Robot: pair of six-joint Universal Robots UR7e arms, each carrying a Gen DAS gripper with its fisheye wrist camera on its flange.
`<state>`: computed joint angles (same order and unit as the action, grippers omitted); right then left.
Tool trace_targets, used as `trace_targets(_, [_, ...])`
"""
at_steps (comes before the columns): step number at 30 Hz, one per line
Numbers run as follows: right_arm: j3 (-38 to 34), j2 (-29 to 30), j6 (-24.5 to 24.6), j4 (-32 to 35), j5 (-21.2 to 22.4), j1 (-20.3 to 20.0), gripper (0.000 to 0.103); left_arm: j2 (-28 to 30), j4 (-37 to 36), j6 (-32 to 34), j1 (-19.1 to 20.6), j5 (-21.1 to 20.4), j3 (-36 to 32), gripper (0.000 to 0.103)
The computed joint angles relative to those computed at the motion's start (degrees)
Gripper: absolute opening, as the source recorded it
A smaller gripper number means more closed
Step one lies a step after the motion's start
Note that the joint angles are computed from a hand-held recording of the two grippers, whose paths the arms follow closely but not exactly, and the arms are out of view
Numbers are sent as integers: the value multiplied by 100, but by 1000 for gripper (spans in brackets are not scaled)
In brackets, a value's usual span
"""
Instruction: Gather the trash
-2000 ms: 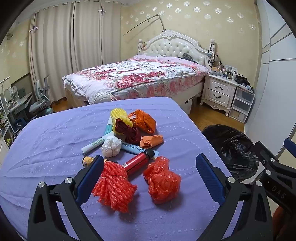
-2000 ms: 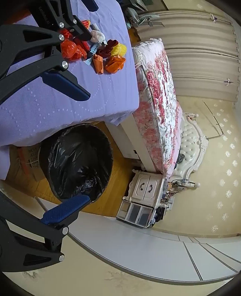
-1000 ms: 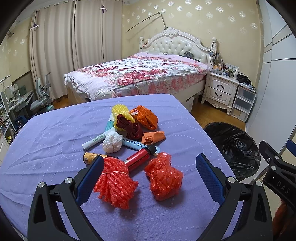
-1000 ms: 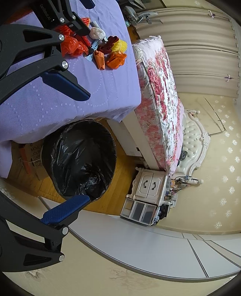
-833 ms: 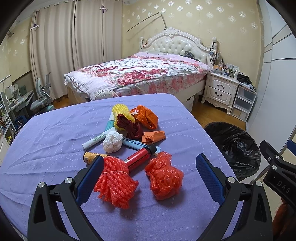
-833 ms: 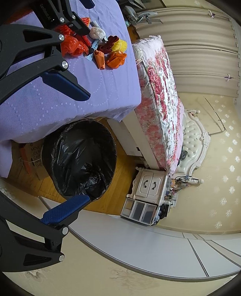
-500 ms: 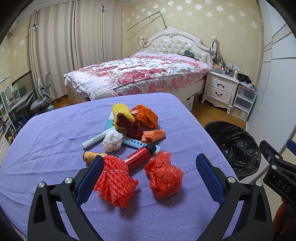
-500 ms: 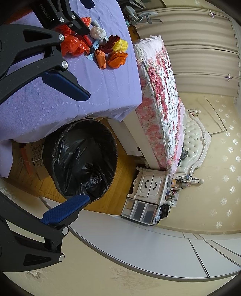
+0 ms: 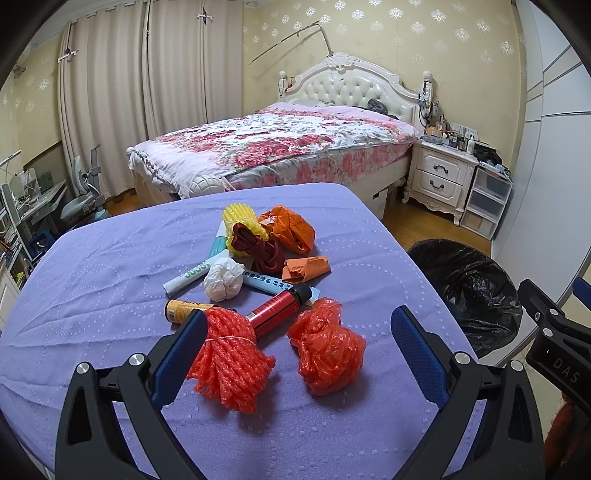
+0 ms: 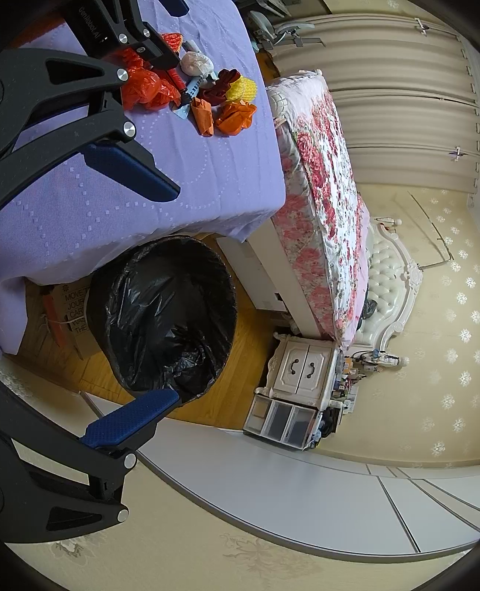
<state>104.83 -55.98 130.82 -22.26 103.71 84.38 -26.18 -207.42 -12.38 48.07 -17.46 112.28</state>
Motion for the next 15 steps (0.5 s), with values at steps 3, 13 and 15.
trace_targets(3, [-16,7,6,19,8,11,99,9,-25,10,-3,5,8,97])
trace_targets(13, [-11,9,7,20,15,3,99,-12,47,-30,4,-1,4,97])
trace_targets(15, [-22,13,12,29,25,13,99,-10,22,-2,3,-7,2,97])
